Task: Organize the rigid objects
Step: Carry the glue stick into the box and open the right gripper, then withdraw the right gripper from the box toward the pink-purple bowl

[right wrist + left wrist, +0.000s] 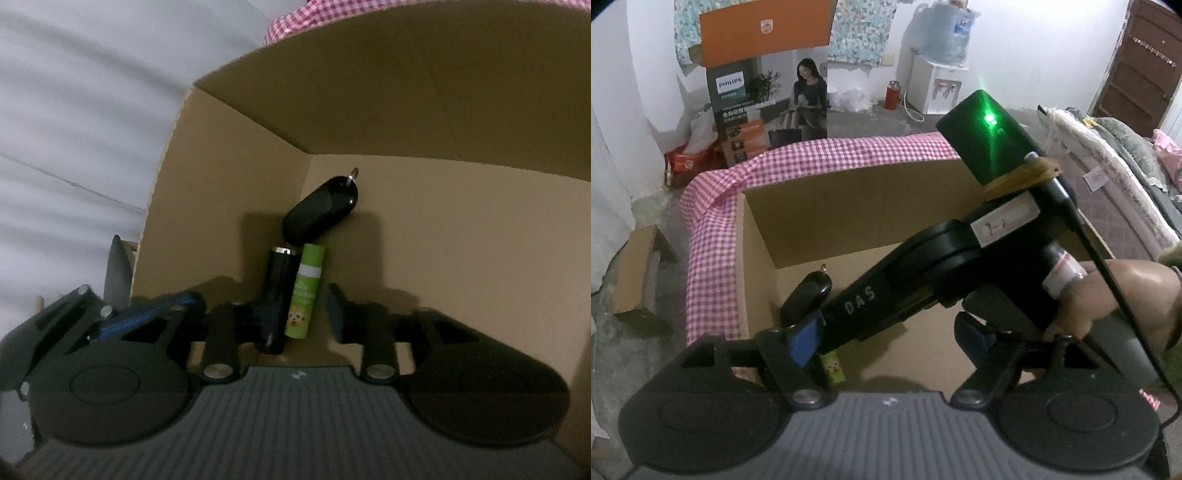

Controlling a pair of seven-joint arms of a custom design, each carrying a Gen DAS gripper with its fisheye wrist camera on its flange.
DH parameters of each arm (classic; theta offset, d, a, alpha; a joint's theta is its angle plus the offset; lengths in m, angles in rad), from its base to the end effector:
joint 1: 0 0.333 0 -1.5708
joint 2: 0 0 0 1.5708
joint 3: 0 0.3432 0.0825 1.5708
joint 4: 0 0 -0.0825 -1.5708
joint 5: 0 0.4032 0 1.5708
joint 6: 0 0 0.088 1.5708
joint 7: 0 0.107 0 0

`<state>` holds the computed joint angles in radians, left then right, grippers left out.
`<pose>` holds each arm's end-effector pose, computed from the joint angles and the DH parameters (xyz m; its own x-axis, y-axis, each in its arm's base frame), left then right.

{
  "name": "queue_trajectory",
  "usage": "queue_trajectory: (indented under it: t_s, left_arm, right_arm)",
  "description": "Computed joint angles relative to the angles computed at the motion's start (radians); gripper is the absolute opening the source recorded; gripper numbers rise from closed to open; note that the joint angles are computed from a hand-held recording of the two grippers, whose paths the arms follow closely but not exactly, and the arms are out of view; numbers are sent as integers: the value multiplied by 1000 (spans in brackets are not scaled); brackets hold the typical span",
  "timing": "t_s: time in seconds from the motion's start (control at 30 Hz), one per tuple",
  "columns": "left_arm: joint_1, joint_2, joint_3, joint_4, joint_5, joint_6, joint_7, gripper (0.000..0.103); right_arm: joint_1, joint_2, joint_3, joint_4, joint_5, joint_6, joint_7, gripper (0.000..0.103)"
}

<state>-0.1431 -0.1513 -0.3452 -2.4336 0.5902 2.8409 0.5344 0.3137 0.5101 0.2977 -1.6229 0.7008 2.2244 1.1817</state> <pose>0.4403 -0.2702 0.4270 -0.0102 -0.9962 0.0870 -0.8091 -0.0429 -0.5862 0.6006 0.4073 0.3711 0.4547 -0.6267 -0.6328 -0.8748 -0.4476 -0.1853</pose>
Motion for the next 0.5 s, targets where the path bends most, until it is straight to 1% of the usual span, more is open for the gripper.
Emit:
queue_trajectory:
  t_s: [0.03, 0.1, 0.17, 0.23, 0.27, 0.3, 0.33, 0.4, 0.47, 0.5]
  left_arm:
    - [4, -14, -4, -10, 13, 9, -17, 82]
    - [13, -36, -13, -26, 27, 30, -39, 85]
    - [28, -63, -28, -48, 37, 59, -56, 86]
    - [53, -100, -56, -74, 51, 96, -80, 88]
    - [74, -125, -79, -91, 66, 123, -97, 91]
    - [100, -154, -110, -108, 82, 148, -114, 93]
    - [131, -184, -146, -123, 100, 172, -131, 94]
    - [187, -248, -217, -150, 125, 208, -158, 95]
    - [231, -323, -291, -171, 135, 207, -176, 95]
    - [251, -367, -330, -182, 137, 201, -188, 95]
  right_arm:
    - [-1, -13, 1, -15, 3, 13, -7, 46]
    - [-8, -51, 4, -53, 23, 43, -28, 52]
    - [-28, -110, 9, -119, 72, 67, -71, 53]
    - [-41, -164, 6, -168, 132, 91, -122, 59]
    - [-50, -198, 2, -201, 173, 104, -163, 62]
    - [-55, -237, -3, -235, 215, 115, -198, 68]
    - [-61, -285, -9, -278, 271, 121, -242, 76]
    - [-78, -394, -30, -376, 401, 122, -357, 81]
    - [-81, -505, -65, -473, 512, 121, -474, 86]
    - [-76, -563, -84, -524, 562, 125, -524, 90]
